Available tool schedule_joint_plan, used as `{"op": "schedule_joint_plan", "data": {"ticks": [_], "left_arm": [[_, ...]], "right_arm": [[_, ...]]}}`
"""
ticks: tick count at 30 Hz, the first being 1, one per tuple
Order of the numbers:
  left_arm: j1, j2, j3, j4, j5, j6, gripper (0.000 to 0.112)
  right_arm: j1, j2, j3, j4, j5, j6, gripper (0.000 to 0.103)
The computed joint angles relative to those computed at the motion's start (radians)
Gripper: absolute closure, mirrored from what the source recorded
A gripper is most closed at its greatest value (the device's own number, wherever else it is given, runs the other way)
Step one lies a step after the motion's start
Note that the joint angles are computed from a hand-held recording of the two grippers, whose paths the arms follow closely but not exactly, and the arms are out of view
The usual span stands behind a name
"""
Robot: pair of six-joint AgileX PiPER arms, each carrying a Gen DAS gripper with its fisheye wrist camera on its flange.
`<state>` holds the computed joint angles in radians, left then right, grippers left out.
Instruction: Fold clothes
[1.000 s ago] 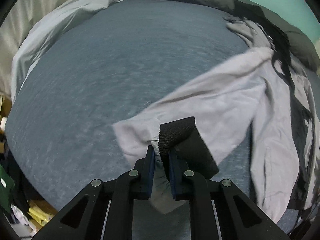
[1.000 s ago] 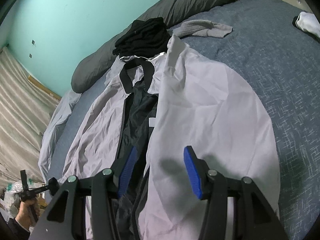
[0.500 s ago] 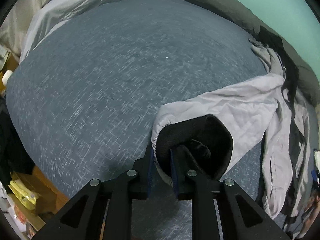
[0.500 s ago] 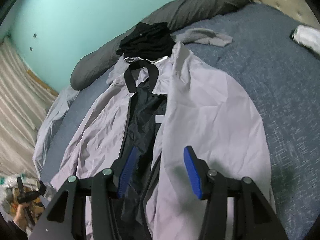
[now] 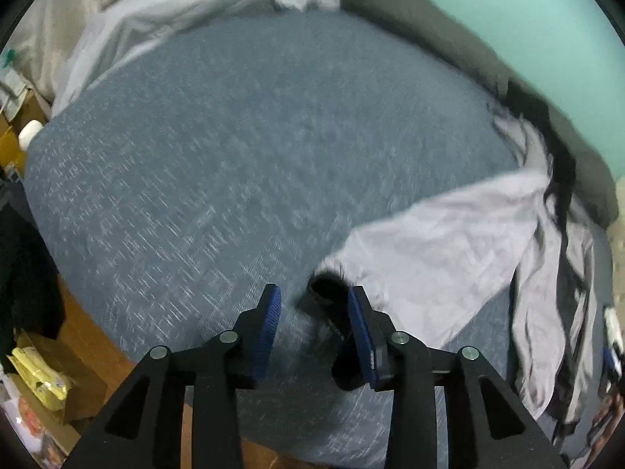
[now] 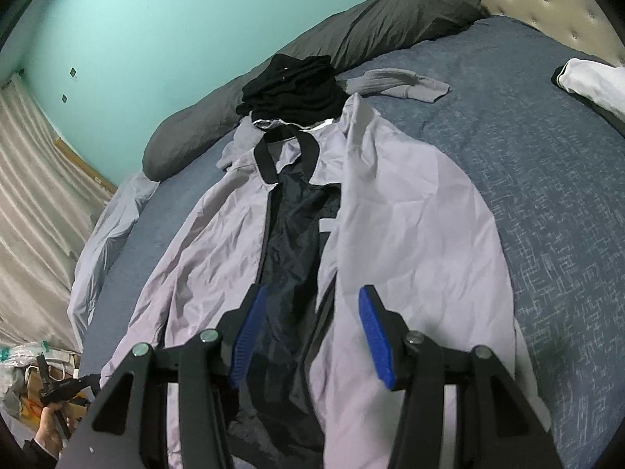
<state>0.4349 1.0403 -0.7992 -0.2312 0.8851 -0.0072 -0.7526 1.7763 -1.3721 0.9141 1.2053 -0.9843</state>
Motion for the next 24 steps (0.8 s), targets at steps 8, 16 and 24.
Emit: {"op": "schedule_joint_plan", "data": {"ticks": [8, 16, 24], "left_arm": [[0.013, 0.068, -0.027, -0.041, -0.022, 0.113, 0.070], [0.016, 0.205, 0.044, -0.106, -0.122, 0.211, 0.070], [0.025, 0.148, 0.056, -0.098, -0.099, 0.256, 0.103]], "right_arm": [[-0.001, -0.051, 0.039, -0.015, 0.004, 0.010, 0.053], [0.011, -0.086, 0.038, -0.047, 0.008, 0.023, 0.053], [0.023, -0.097, 0.035, -0.066, 0.004, 0.042, 0.053]]}}
